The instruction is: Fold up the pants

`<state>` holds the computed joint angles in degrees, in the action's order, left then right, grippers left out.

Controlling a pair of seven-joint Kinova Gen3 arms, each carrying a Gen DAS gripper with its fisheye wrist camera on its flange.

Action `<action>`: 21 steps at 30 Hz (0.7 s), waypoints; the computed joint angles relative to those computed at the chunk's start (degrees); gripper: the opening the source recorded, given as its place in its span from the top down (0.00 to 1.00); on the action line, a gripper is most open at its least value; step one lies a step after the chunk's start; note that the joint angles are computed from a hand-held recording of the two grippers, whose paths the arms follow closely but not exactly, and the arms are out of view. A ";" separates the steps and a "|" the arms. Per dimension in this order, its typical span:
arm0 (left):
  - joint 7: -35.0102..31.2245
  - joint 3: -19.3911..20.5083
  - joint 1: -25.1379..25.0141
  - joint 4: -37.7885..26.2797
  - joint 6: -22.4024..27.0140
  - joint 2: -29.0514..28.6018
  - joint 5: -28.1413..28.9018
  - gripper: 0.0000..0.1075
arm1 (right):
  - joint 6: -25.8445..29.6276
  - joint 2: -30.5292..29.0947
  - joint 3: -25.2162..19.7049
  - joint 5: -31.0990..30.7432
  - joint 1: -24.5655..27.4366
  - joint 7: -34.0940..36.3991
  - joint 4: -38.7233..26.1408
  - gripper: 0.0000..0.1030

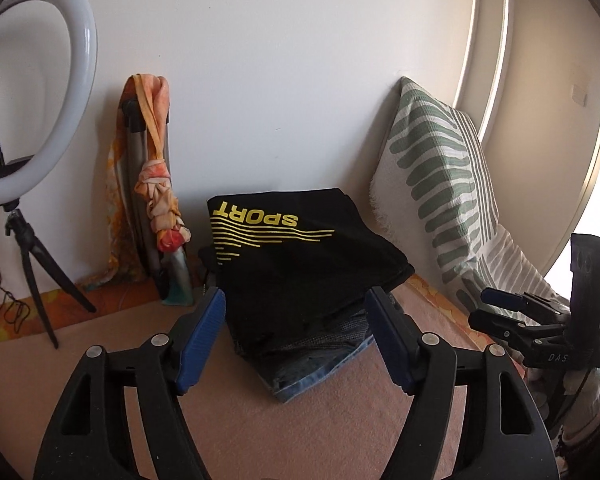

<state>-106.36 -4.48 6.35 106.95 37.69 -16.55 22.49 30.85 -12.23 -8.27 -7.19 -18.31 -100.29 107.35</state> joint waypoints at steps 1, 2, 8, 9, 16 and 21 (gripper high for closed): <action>1.29 1.31 -0.64 0.82 -0.17 -1.54 -1.26 0.27 | 0.10 -0.92 -1.30 1.15 0.60 -1.54 0.54 0.16; 2.38 2.20 -1.00 1.49 -0.25 -2.89 -2.33 0.24 | 0.18 -1.89 -2.73 2.48 1.30 -3.39 1.08 0.16; 7.74 4.89 -0.91 4.68 -0.32 -9.47 -7.26 0.23 | 2.82 -5.87 -10.60 11.06 4.67 -12.06 2.06 0.09; 8.58 5.23 -0.89 5.19 -0.25 -10.52 -7.93 0.23 | 3.19 -6.61 -11.88 12.54 5.22 -13.58 2.26 0.06; 13.48 8.17 -1.97 8.76 0.08 -16.98 -13.06 0.21 | 4.13 -11.04 -17.45 16.95 8.63 -22.98 4.44 0.00; 16.14 7.76 -1.26 10.00 2.79 -19.55 -14.00 0.06 | 5.32 -12.96 -20.13 18.51 10.14 -27.41 6.07 0.00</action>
<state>-90.22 3.27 5.10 116.95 40.48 -36.10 8.49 36.17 -25.19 -28.40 11.32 -8.17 -127.69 113.42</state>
